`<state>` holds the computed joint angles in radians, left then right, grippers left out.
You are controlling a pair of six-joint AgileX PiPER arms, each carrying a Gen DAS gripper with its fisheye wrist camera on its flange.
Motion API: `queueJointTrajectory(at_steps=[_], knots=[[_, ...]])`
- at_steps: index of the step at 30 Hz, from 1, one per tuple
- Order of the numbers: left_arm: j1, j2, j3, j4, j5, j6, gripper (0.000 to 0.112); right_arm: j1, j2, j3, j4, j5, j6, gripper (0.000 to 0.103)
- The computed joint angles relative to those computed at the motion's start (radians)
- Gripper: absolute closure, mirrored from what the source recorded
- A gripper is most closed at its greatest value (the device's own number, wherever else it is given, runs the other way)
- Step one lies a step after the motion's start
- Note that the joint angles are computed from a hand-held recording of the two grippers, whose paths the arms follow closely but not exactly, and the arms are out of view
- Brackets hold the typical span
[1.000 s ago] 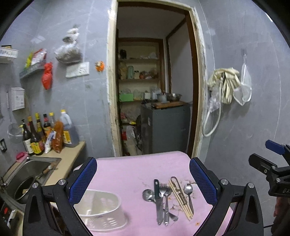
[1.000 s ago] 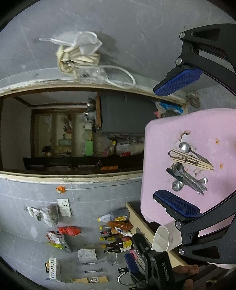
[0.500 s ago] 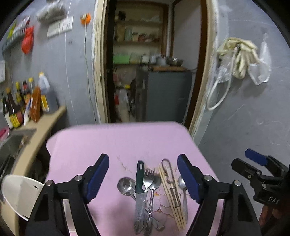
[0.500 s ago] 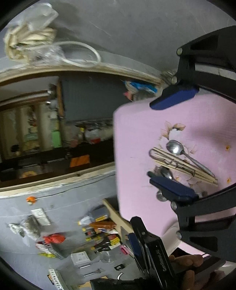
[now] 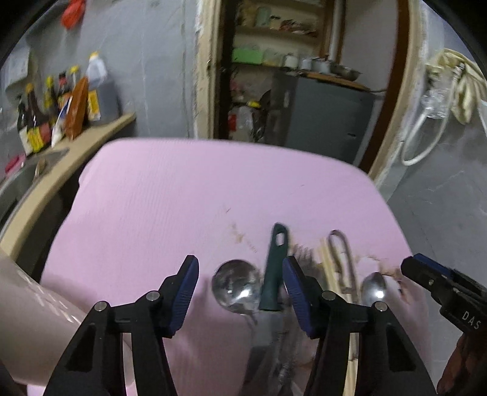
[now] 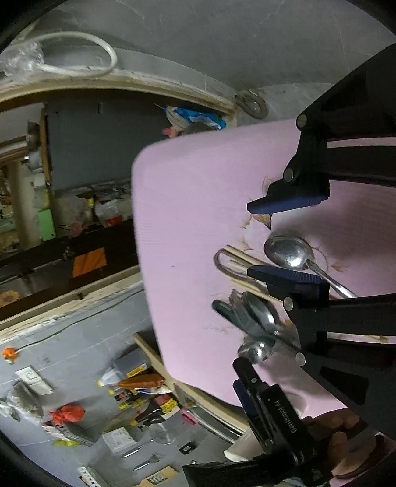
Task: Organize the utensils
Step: 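Grasp a steel spoon with the left tool while the right tool grasps another spoon, then carry both held spoons over the white utensil caddy with both tools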
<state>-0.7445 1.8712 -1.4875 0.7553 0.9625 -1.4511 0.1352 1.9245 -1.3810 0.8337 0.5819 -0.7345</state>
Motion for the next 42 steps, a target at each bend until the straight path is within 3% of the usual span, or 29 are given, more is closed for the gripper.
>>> queueJointTrajectory(at_steps=[12, 14, 20, 26, 33, 39, 42], knots=[[0.129, 0.002, 0.074, -0.189, -0.193, 0.098, 0.08, -0.021, 0.145, -0.108, 0.028, 0.139, -0.031, 0.089], [0.14, -0.005, 0.084, -0.214, -0.223, 0.124, 0.091, -0.025, 0.155, -0.122, 0.019, 0.155, -0.033, 0.093], [0.152, -0.023, 0.092, -0.242, -0.243, 0.164, 0.105, -0.043, 0.167, -0.156, 0.007, 0.228, -0.064, 0.1], [0.121, -0.039, 0.059, -0.23, -0.182, 0.202, 0.107, -0.059, 0.083, -0.089, 0.016, 0.225, -0.083, 0.101], [0.011, -0.088, 0.018, -0.092, -0.012, 0.178, 0.107, -0.039, -0.164, 0.112, -0.017, 0.076, -0.066, 0.102], [-0.122, -0.149, 0.053, 0.105, 0.09, 0.102, 0.108, 0.025, -0.369, 0.237, -0.152, -0.067, 0.098, 0.102], [-0.174, -0.193, 0.077, 0.17, 0.123, 0.075, 0.108, 0.061, -0.464, 0.272, -0.294, -0.125, 0.276, 0.102]])
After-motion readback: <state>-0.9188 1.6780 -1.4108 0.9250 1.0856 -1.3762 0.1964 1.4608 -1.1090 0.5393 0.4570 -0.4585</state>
